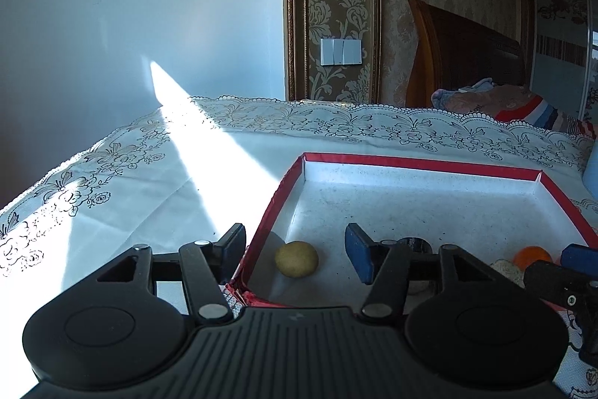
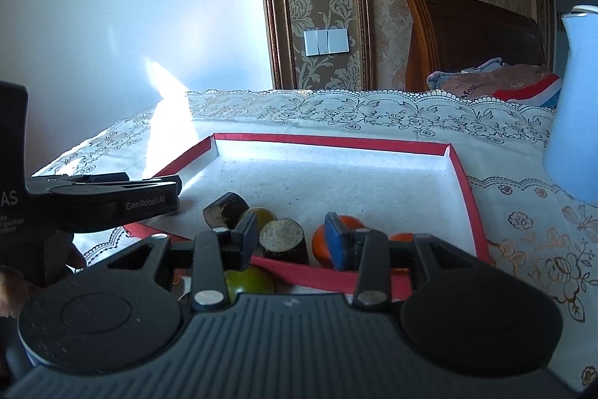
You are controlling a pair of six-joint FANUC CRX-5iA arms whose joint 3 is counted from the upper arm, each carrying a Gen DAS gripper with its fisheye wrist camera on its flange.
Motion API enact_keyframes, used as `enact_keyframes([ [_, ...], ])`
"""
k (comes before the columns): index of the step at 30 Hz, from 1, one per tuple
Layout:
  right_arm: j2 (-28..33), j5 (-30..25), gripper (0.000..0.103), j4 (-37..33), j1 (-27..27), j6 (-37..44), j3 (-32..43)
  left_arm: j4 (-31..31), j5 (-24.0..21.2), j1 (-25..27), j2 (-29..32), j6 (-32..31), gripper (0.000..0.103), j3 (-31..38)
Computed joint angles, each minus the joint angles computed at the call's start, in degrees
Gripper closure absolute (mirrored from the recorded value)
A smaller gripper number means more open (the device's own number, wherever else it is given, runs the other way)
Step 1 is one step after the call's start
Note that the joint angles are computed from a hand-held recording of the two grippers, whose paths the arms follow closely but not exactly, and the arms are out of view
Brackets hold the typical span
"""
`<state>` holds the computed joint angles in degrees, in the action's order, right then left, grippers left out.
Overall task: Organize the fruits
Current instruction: 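Open the left tool to drop the pear while the right tool releases the dark piece in the tray, then move the left tool to a dark brown round piece while the right tool reaches the green cucumber piece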
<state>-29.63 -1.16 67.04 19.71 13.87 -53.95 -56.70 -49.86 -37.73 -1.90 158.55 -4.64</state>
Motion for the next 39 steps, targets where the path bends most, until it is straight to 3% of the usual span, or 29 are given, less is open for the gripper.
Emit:
enact_keyframes([
  [3, -3.81, -2.05, 0.060, -8.32, 1.73, 5.20, -1.52, -0.94, 0.09, -0.61, -2.72, 1.55, 0.034, -2.55],
  [5, -6.19, -4.73, 0.059, -14.11, 3.37, 9.05, -2.18, -1.25, 0.17, -0.99, -4.99, 2.48, 0.032, -4.80],
  [7, -9.06, -6.51, 0.049, -16.99, 3.46, 10.61, -3.66, -1.02, 0.65, -1.28, -7.32, 2.02, 0.032, -7.14],
  [12, -14.94, -13.27, 0.044, -26.24, 4.96, 17.45, -5.14, 1.43, 1.74, -1.41, -11.16, -1.45, 0.024, -11.70],
  [13, -15.56, -14.94, 0.039, -26.76, 5.31, 18.52, -5.35, 2.56, 2.54, -1.22, -11.92, -2.47, 0.024, -12.67],
  [16, -16.55, -17.99, 0.037, -29.56, 6.04, 22.18, -4.83, 4.18, 4.39, -1.18, -13.37, -4.20, 0.023, -14.17],
  [18, -16.18, -17.90, 0.037, -24.98, 5.33, 19.96, -5.52, 3.69, 4.22, -2.25, -13.43, -4.57, 0.023, -14.32],
  [27, -5.31, -19.12, 0.037, -23.53, 3.74, 21.71, 0.65, 4.46, 4.84, -4.72, -12.41, -7.08, 0.023, -13.94],
  [32, -0.90, -21.43, 0.044, -27.48, 4.31, 24.99, 4.25, 5.21, 5.74, -5.05, -12.48, -8.17, 0.023, -14.02],
  [34, 0.32, -22.48, 0.070, -28.07, 4.39, 24.46, 5.01, 5.79, 6.07, -5.20, -12.18, -8.94, 0.023, -13.73],
  [39, -1.46, -20.78, 0.071, -24.44, 3.87, 20.33, 2.73, 6.06, 6.81, -5.92, -11.17, -10.34, 0.023, -12.66],
])
